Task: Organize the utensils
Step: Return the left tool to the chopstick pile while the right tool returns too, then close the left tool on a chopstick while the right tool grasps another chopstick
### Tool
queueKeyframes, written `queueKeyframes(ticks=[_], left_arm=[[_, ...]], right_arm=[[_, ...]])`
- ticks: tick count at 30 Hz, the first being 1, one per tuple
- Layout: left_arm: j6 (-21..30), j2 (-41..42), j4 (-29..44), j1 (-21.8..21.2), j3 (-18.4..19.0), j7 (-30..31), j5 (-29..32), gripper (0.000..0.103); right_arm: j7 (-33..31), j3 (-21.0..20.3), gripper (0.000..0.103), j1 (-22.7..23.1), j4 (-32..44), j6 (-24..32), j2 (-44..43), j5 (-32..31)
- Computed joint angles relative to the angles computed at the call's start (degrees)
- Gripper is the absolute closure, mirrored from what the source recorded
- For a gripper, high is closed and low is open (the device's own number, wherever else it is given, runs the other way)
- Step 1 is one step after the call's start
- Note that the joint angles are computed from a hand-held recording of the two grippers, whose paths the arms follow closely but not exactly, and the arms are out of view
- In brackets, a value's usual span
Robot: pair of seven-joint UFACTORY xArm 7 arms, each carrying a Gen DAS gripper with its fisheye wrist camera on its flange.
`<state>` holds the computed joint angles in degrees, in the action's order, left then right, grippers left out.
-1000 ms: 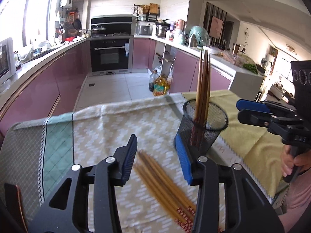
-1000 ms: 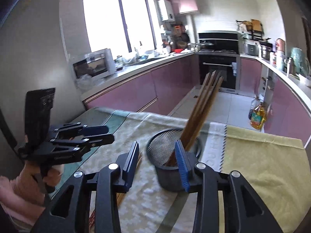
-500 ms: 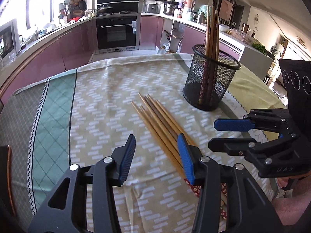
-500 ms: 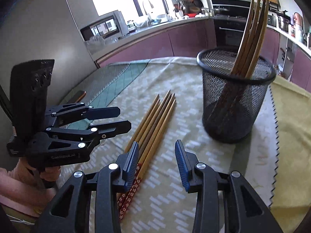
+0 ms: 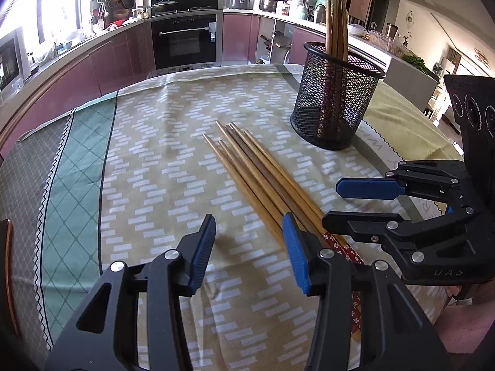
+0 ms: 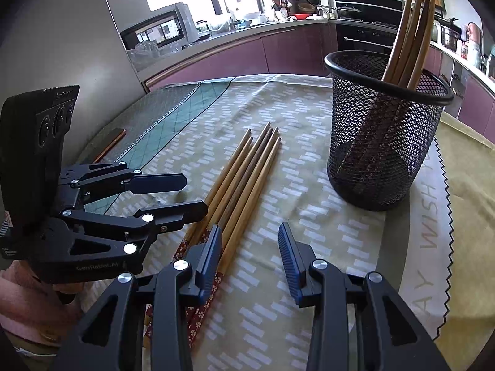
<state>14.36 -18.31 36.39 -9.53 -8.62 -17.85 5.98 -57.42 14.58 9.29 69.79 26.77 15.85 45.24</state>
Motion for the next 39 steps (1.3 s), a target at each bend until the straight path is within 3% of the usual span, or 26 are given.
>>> queueKeyframes(ticks=[14,26,32,39], left_arm=[[1.02,0.21,0.30,-0.37,0.53,0.61,-0.73,0.057],[1.47,0.01,0.10,-1.70,2.08,4.06,-3.78,0.067],[1.94,1.55,1.57,0.58,0.62,2.43,-1.09,0.067],[2.04,3.14,3.19,2.01,0.01,-0.62,1.56,0.081]], right_arm=[[2.95,0.24,0.067,0.91,0.18,-2.65,0.95,-4.15],[6.68,-0.18,0.075,1.57,-0.01,-4.19,1.11,-9.61],[9.31,0.42,0.074,1.89,1.56,-5.43,2.83,-12.52],[11.98,1.69,0.086,0.49,3.49,-5.43,4.53,-13.09]])
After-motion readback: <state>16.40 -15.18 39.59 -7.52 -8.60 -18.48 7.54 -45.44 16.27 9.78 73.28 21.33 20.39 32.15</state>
